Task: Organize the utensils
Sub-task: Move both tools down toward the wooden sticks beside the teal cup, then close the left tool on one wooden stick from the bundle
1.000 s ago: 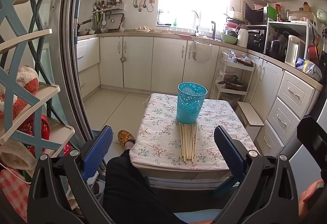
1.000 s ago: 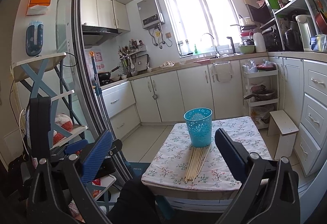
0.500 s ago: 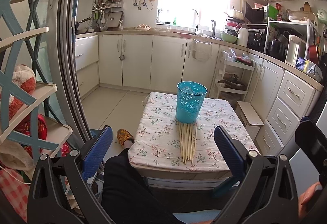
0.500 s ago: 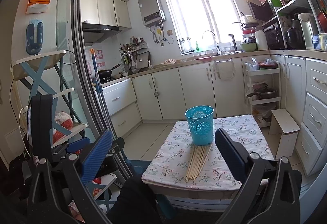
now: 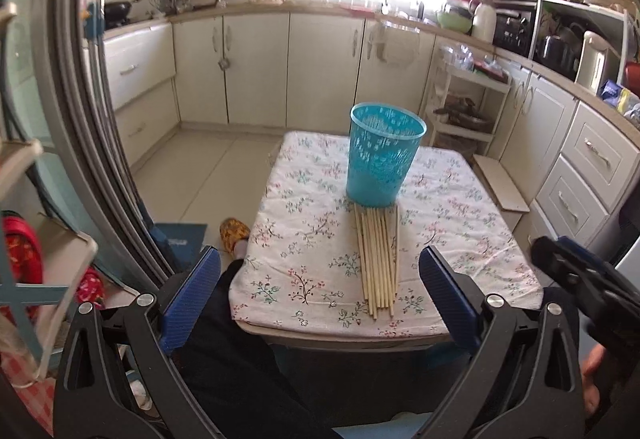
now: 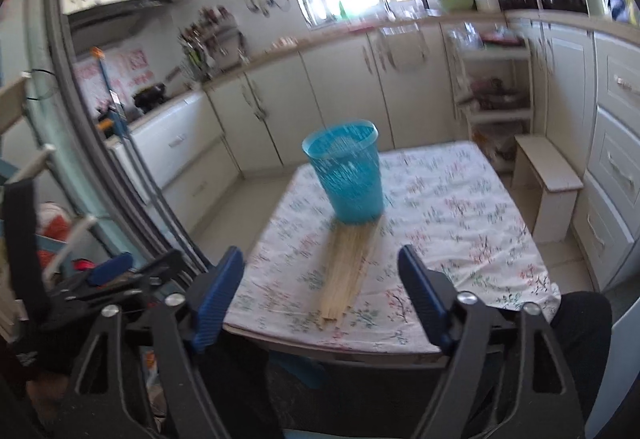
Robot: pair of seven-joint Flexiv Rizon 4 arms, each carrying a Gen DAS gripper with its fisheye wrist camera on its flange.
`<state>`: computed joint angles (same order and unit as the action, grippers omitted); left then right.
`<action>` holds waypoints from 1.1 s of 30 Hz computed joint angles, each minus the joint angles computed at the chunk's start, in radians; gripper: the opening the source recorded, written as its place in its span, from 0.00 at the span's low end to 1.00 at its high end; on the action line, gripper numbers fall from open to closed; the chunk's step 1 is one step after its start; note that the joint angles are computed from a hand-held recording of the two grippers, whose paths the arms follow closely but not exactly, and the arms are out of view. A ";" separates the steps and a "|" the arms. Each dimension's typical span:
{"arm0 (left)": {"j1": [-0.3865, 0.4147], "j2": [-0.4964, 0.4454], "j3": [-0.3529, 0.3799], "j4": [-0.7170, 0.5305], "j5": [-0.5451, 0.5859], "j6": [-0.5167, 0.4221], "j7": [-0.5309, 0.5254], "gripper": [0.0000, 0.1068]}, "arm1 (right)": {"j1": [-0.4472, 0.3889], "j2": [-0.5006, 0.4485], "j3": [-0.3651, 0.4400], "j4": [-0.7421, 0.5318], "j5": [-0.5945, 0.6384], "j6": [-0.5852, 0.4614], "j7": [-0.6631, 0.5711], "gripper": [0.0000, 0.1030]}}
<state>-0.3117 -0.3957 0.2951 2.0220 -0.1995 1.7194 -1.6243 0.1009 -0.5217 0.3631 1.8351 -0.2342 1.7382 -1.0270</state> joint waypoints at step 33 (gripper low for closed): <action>0.222 -0.670 -0.192 -0.949 0.076 -0.644 -0.044 0.86 | 0.058 -0.463 0.005 -0.587 0.241 -0.451 -0.496 0.08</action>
<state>-0.0893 -1.0652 0.1032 1.0730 -0.1231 1.0750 -1.6685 0.1594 -0.9846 0.3678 1.2483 0.0063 1.2873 -1.5232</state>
